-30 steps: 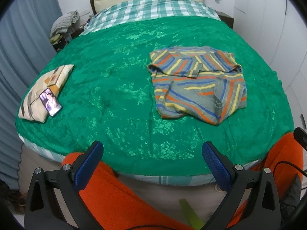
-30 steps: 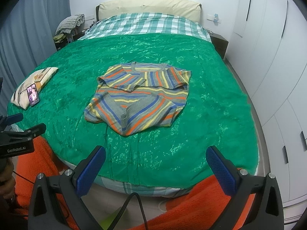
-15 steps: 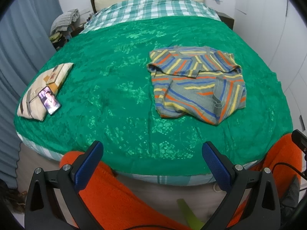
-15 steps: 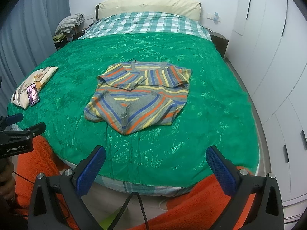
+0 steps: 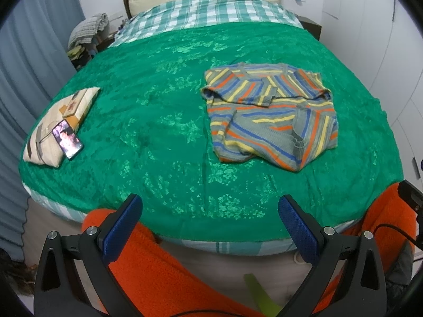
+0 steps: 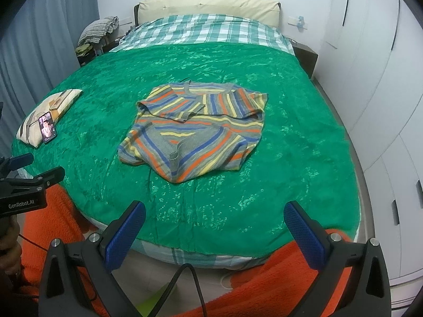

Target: Fold small clothes

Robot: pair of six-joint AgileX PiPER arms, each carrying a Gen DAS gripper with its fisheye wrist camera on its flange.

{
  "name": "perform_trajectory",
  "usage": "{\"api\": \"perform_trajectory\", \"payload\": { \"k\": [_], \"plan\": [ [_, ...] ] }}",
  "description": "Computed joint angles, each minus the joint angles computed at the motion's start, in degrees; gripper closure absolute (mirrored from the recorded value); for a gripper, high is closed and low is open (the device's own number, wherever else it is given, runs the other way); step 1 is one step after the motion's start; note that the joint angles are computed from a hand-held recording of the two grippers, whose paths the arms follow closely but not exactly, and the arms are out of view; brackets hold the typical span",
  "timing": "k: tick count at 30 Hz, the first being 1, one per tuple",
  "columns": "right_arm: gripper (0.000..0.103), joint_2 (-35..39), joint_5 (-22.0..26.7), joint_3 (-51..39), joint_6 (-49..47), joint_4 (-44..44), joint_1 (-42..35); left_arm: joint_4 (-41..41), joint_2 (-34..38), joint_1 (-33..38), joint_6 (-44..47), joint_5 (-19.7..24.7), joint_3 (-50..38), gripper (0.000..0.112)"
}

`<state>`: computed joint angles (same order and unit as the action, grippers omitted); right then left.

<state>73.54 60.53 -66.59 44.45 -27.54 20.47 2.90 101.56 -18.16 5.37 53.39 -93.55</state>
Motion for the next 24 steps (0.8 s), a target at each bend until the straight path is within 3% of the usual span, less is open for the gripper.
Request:
{"api": "perform_trajectory", "payload": {
  "k": [24],
  "plan": [
    [0.000,1.34,-0.33,-0.72,-0.53,0.60,0.47,-0.17,0.38,-0.01,0.12,0.75,-0.74,0.010]
  ]
}}
